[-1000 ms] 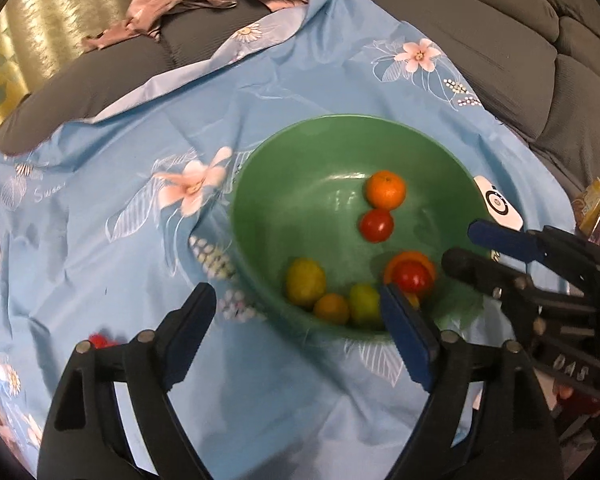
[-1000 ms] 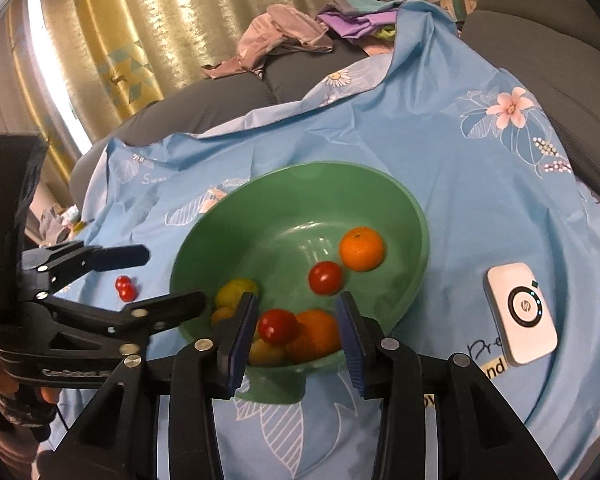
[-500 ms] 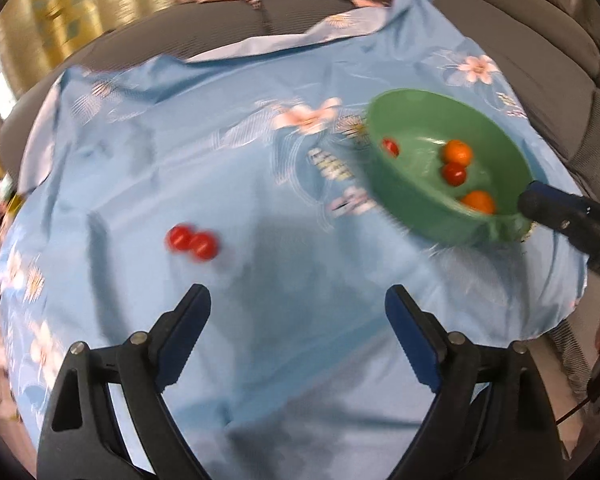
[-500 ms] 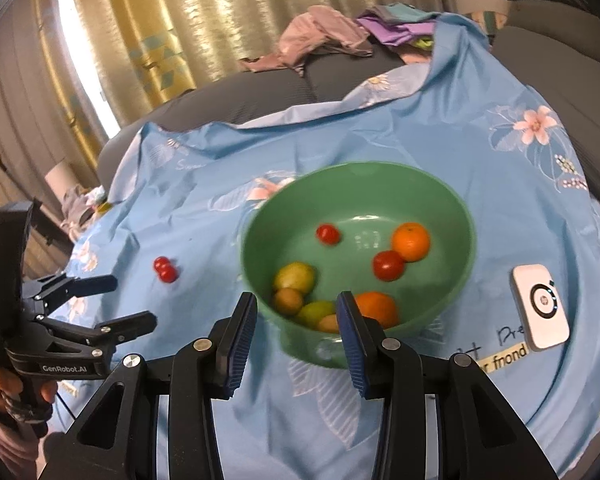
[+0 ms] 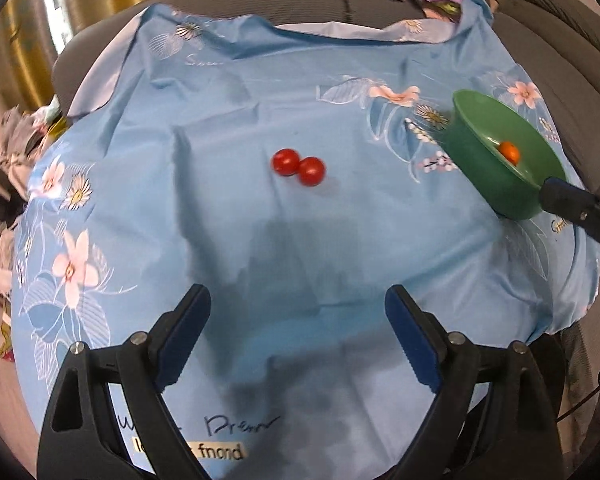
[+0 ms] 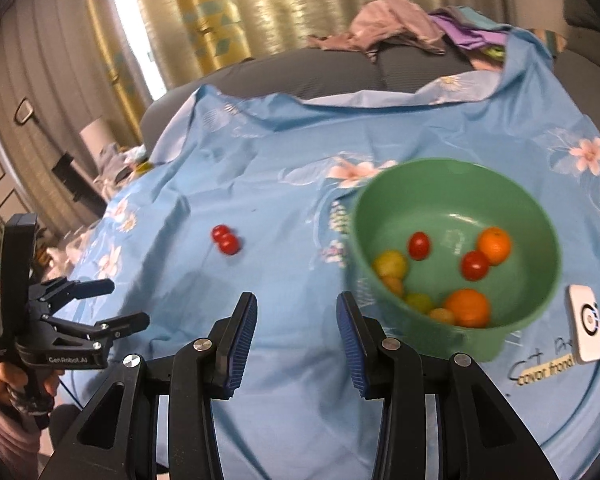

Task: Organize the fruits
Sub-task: 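Withdraw both open tools from the bowl toward the last two tomatoes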

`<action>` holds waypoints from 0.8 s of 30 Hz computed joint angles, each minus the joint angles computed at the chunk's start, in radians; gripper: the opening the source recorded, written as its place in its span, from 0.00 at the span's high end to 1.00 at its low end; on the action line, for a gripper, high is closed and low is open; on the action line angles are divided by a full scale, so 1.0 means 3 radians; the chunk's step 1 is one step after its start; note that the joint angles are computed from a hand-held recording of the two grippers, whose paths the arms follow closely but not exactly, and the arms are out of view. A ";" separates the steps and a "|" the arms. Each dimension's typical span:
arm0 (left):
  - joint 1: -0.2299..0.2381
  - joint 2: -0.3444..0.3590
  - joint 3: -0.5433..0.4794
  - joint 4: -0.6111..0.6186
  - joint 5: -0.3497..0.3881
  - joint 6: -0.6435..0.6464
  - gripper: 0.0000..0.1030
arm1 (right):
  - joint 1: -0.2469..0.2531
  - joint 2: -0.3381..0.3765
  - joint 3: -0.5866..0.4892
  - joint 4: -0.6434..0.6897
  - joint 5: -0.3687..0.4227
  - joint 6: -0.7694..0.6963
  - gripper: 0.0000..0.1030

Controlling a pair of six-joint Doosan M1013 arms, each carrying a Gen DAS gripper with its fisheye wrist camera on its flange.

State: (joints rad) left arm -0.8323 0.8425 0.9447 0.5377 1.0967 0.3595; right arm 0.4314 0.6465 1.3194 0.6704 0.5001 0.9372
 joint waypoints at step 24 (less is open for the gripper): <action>0.0191 -0.0098 0.0274 -0.0086 -0.0386 0.0053 0.13 | 0.0258 0.0515 -0.0792 -0.0500 0.0703 0.0218 0.60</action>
